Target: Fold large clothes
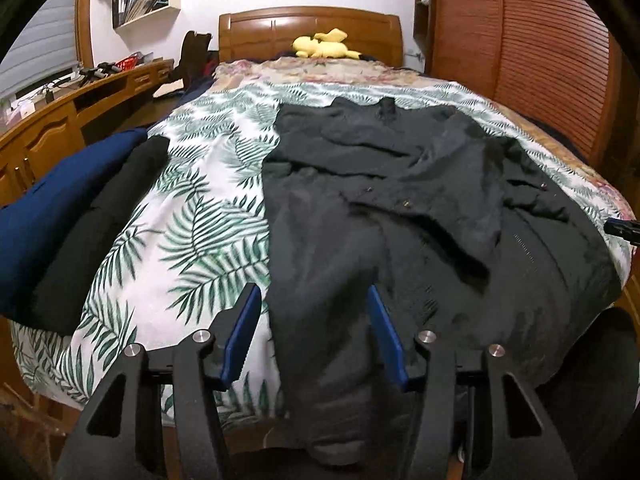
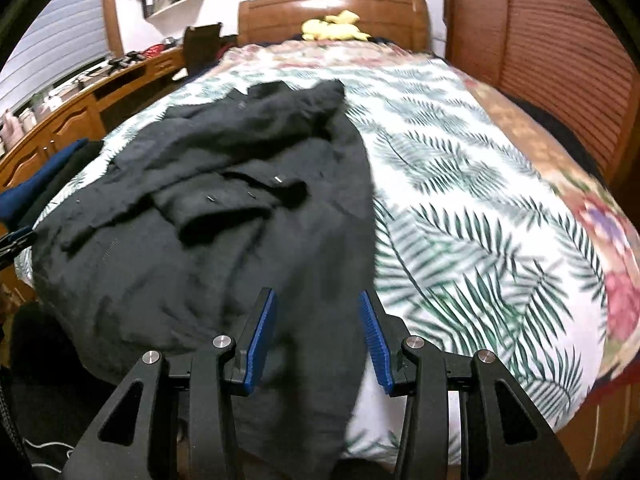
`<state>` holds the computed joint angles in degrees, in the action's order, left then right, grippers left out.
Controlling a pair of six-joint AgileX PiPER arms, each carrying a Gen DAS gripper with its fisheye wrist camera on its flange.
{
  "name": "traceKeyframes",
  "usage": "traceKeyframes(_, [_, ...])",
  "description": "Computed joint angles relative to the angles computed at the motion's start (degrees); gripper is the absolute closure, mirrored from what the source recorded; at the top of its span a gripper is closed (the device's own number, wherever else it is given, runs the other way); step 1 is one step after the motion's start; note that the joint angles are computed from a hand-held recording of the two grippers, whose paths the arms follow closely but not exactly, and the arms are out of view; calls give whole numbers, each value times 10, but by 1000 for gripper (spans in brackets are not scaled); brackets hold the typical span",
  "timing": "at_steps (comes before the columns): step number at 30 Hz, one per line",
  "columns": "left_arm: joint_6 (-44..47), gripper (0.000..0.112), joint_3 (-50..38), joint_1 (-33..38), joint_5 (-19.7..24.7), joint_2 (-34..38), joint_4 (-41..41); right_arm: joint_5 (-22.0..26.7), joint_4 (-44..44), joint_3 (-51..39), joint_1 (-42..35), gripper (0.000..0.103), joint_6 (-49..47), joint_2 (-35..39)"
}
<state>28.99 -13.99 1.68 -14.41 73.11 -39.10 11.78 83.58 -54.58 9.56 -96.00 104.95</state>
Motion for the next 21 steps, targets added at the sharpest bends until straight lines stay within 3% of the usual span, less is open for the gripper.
traceKeyframes(7, [-35,56,10,26,0,18,46,40,-80,-12,-31,58,79,25])
traceKeyframes(13, [-136,56,15,64,9,25,169,47,-108,-28,-23,58,94,42])
traceKeyframes(18, [-221,56,17,85,11,27,262,97,-60,-20,-46,58,43,33])
traceKeyframes(21, [-215,56,16,85,11,27,257,98,-45,-14,-48,58,26,30])
